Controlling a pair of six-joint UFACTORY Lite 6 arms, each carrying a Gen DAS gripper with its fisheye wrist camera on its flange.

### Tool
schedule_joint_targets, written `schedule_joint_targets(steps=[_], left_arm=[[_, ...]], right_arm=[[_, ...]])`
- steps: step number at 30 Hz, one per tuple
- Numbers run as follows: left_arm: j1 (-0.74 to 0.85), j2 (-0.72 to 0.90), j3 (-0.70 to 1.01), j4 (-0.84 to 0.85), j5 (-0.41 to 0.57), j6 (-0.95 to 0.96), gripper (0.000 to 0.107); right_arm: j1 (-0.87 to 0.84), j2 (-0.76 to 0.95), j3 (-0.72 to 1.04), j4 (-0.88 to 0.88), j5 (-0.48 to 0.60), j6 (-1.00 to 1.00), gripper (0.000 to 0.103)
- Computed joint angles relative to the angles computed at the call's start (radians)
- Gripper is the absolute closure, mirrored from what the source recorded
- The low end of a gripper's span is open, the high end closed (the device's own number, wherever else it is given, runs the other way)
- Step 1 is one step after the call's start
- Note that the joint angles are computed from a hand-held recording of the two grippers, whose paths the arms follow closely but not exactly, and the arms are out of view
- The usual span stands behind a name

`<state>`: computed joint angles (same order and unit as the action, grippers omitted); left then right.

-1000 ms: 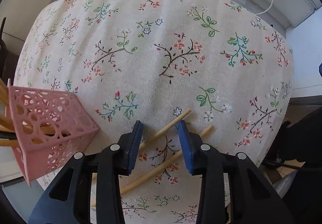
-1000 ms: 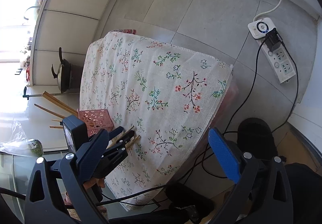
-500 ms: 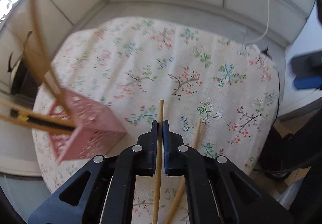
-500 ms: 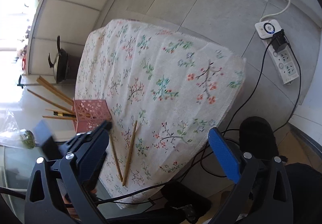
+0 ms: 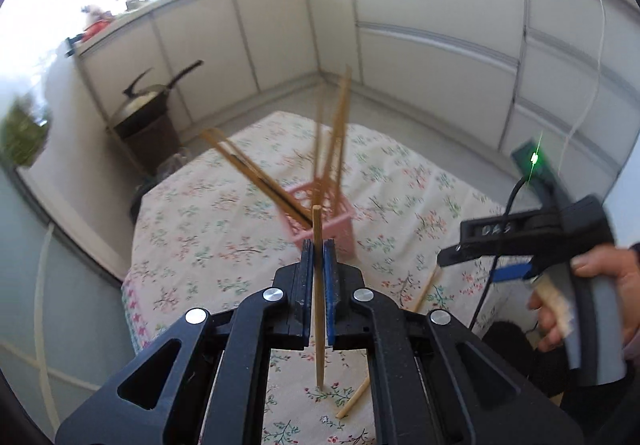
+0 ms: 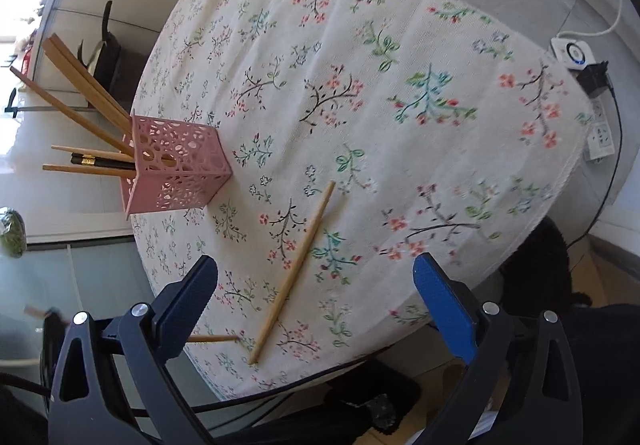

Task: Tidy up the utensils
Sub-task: 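Lower both chopsticks into the pink holder and open both tools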

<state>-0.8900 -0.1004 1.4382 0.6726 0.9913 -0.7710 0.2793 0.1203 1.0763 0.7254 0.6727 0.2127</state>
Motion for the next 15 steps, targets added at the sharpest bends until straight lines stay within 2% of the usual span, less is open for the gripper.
schedule_joint_targets(steps=[2,4,6,9,11,12,15], left_arm=[[0.022,-0.077,-0.036,0.004,-0.009,-0.019,0.102],[0.046,-0.126,-0.057,0.004,-0.022,-0.030,0.102],[0.072,-0.154,-0.071,-0.006,-0.036,-0.029,0.102],[0.095,-0.171,-0.085,-0.022,-0.059,-0.042,0.102],[0.105,-0.175,-0.086,-0.030,-0.063,-0.049,0.102],[0.114,-0.179,-0.092,-0.031,-0.072,-0.051,0.102],[0.113,-0.197,-0.093,-0.018,-0.069,-0.077,0.102]], right_arm=[[0.029,0.050,0.041,-0.029,-0.012,0.061,0.016],[0.055,0.114,0.088,-0.065,-0.019,0.126,0.028],[0.073,0.164,0.120,-0.075,-0.028,0.178,0.034],[0.107,0.247,0.175,-0.082,-0.027,0.225,0.048],[0.148,0.251,0.203,-0.211,-0.061,0.353,0.072],[0.158,0.268,0.225,-0.235,-0.062,0.366,0.098],[0.149,0.236,0.190,-0.201,-0.106,0.336,0.102]])
